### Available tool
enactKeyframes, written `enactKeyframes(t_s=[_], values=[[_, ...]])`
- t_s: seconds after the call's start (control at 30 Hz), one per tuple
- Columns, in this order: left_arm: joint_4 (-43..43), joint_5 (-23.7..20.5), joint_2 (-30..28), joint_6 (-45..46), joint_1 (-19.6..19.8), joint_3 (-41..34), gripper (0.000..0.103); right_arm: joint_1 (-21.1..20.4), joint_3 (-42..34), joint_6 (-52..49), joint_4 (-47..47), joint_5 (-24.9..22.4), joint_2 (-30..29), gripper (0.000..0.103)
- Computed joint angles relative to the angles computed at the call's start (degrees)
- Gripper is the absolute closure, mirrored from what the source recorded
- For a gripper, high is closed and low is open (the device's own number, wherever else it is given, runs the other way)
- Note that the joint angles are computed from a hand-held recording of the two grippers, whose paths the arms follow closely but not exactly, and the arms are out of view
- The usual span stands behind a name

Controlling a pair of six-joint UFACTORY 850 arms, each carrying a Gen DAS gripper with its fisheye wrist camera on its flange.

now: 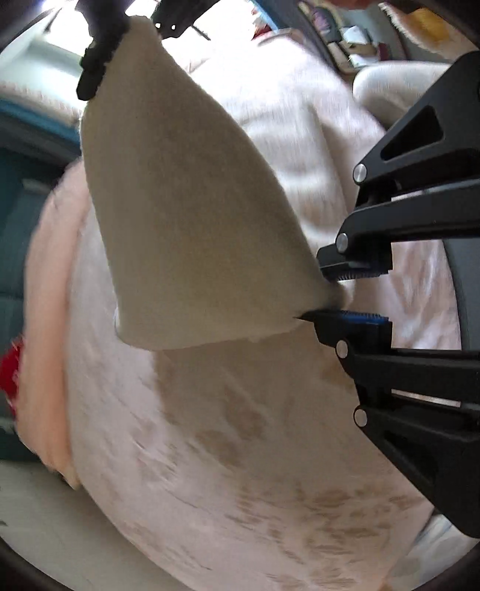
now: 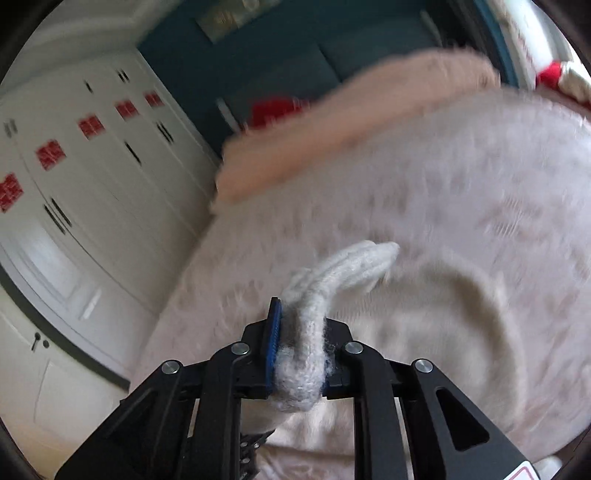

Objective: Fold small clothes

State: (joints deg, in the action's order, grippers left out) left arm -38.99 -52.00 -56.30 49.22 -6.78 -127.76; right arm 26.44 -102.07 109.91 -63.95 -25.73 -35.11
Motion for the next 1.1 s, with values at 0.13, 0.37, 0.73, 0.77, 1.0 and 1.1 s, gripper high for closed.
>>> enactKeyframes(t_s=[0.13, 0.37, 0.73, 0.77, 1.0, 1.1], values=[[2.5, -0.1, 0.6, 1.1, -2.3, 1.4, 0.09, -1.2, 12.3, 0.5, 5.1, -4.9, 5.2, 0.088], [9.5, 9.2, 5.3, 2.7, -5.3, 11.5, 0.075, -4.5, 25.1, 16.6, 5.7, 5.8, 7.3, 0.081], [8.1, 5.8, 7.8, -2.8, -2.0, 11.3, 0.031, -5.8, 6.9, -18.4, 22.8, -3.6, 0.3, 0.034], [9.4, 5.8, 7.6, -4.2, -2.1, 10.9, 0.029, -6.8, 4.1, -24.4, 28.4, -3.8, -2.4, 0.034], [10.9, 8.4, 9.1, -4.6, -1.5, 12.6, 0.017, -7.9, 5.6, -18.2, 26.0, 1.8, -1.3, 0.096], [11.8, 7.1, 7.9, -6.2, -1.4, 11.0, 0.017, -6.9, 10.5, -4.2, 11.8, -0.5, 3.2, 0.096]])
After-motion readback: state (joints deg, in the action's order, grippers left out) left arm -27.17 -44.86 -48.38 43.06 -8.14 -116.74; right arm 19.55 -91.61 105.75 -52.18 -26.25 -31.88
